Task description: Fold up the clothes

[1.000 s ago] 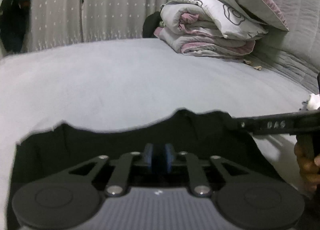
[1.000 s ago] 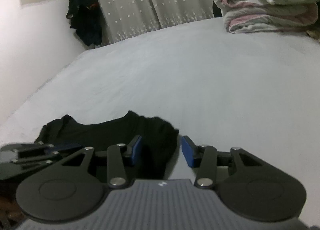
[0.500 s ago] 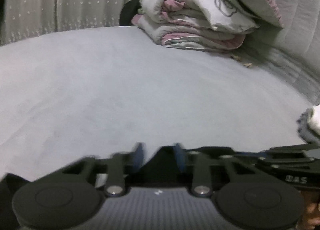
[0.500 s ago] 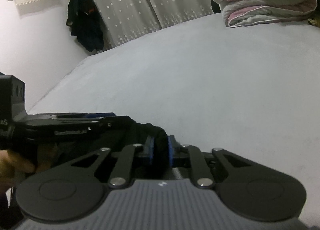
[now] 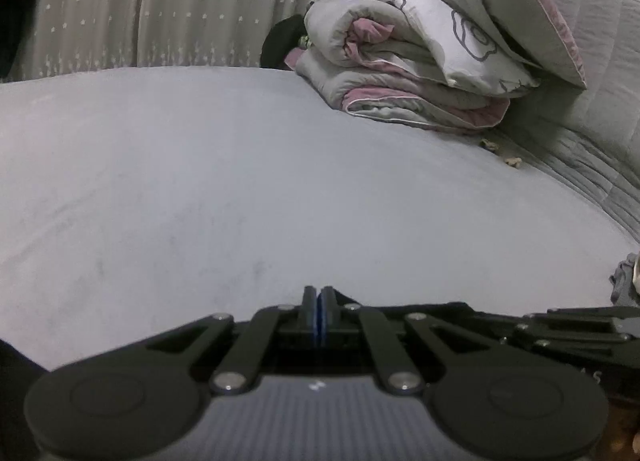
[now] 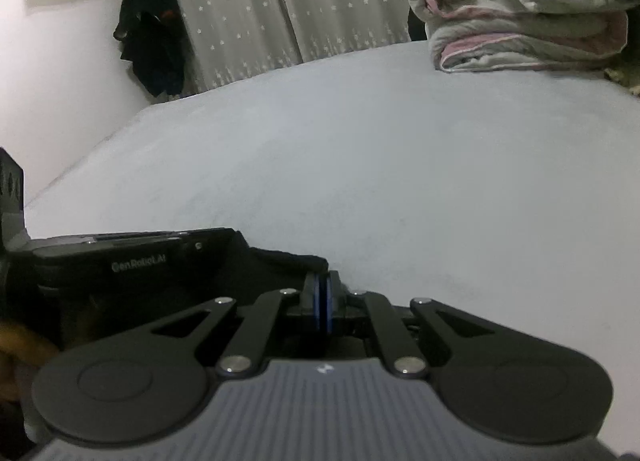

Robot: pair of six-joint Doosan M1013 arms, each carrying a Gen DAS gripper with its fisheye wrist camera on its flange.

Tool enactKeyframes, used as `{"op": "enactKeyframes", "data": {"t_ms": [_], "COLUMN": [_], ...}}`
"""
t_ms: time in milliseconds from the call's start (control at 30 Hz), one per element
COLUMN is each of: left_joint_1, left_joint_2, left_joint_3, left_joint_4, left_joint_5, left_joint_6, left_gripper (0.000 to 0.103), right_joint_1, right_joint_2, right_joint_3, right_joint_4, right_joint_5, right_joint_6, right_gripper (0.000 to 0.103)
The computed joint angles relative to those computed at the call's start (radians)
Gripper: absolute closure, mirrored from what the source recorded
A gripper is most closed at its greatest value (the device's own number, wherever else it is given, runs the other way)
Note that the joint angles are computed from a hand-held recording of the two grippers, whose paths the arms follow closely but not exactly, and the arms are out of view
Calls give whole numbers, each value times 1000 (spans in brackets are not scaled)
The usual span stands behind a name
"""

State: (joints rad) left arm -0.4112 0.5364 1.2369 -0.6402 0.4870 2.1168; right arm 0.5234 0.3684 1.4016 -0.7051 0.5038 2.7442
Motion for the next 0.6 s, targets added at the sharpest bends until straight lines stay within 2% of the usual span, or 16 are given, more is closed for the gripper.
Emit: {"op": "enactKeyframes", "data": {"t_ms": [67,233,300,333,367,600], "left_joint_1": [-1,6,13,19,25,71], "left_joint_2": [-2,-34,-54,-64,-75,-160], "left_joint_3": [0,19,34,42,51,144], "left_joint_4": [15,19,19,13,16,58], "left_joint_5": [2,22,22,24,26,38], "left_joint_6": [-15,-13,-7,-2,-5,-40], "left_gripper": [98,75,71,67,66,63], "right_joint_1": [-1,13,18,20,22,47], "right_joint_2": [-2,-2,-9,-12,-16,-43], "right_joint_3": [1,-10,-9,-9,-8,-3], "right_joint_4": [4,-5,-4,-3,-2,29], "right_joint_5": [-3,33,42,47,52,94], "right_joint_6": [3,-19,-21,-22,-24,-92], "right_gripper": [98,85,68,53,50,50]}}
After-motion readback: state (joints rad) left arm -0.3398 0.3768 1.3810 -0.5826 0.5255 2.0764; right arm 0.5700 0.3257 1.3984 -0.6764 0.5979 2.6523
